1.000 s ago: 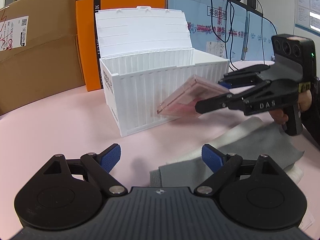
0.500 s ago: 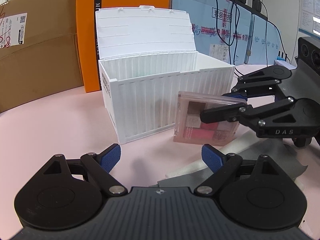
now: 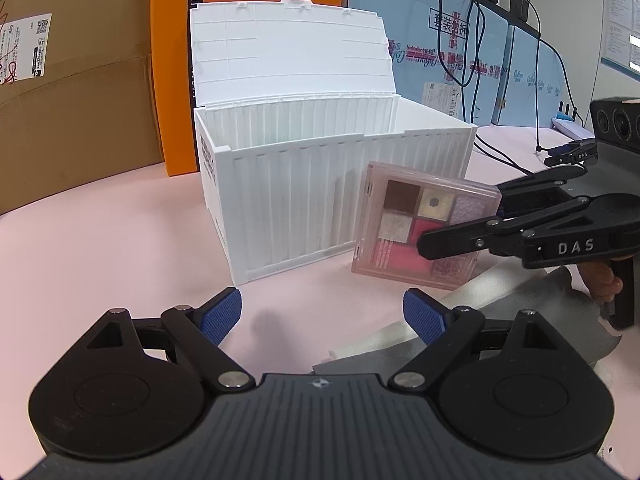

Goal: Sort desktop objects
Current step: 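Carry the pink palette case up over the white crate with the right tool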

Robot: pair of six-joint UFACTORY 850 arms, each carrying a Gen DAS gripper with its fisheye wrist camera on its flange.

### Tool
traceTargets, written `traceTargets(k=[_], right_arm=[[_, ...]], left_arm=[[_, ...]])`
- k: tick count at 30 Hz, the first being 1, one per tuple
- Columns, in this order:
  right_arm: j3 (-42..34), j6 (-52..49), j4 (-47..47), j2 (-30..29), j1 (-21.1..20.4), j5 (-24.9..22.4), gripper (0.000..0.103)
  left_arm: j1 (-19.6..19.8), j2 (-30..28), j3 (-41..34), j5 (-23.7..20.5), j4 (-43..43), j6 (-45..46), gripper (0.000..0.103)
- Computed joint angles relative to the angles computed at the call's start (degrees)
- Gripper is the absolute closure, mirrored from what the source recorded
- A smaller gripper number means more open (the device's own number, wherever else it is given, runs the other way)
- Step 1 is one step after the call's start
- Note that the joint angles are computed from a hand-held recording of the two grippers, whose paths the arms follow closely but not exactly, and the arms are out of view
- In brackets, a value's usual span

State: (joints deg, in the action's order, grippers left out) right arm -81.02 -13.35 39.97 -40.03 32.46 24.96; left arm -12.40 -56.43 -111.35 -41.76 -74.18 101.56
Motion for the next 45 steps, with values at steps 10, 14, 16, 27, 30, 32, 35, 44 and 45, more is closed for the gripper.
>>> traceTargets(k=[10,14,16,27,30,32,35,44,45], right_arm=[[0.4,-0.6,4.7,0.0,1.6,4.2,0.091],[0.9,0.0,5.3,0.5,2.1,6.1,0.091],[1.7,2.3,3.6,1.1,2.2,7.6,0.091],[2.1,1.8,1.2,3.5,2.6,12.2,0.091],[1.3,1.8,0.6,3.4,2.5,12.7,0.091],[1.0,2.4,-0.4,3.5,2.4,13.5,0.091],[0.3,2.5,-0.6,3.7,2.1,15.3,0.091],[-5.9,5.0,5.7,0.4,0.0,16.8,0.091],[-6.5,6.6,5.6,0.0,-0.3,16.8,0.091]], left_arm=[[-0.5,-0.3,-0.4,0.4,0.5,-0.3,0.016],[-0.5,-0.1,0.0,0.7,-1.4,0.6,0.016],[-0.5,0.4,0.8,1.1,-2.9,2.0,0.016],[-0.5,1.7,1.9,-0.2,-10.6,7.4,0.016],[-0.6,1.2,0.8,-0.6,-10.2,6.5,0.016],[-0.6,0.9,0.3,-0.8,-10.6,6.1,0.016],[-0.3,0.9,0.0,-1.1,-12.2,6.0,0.016],[0.1,0.2,-1.4,-0.8,-14.9,5.8,0.016],[0.1,0.0,-2.1,-0.8,-15.1,5.9,0.016]])
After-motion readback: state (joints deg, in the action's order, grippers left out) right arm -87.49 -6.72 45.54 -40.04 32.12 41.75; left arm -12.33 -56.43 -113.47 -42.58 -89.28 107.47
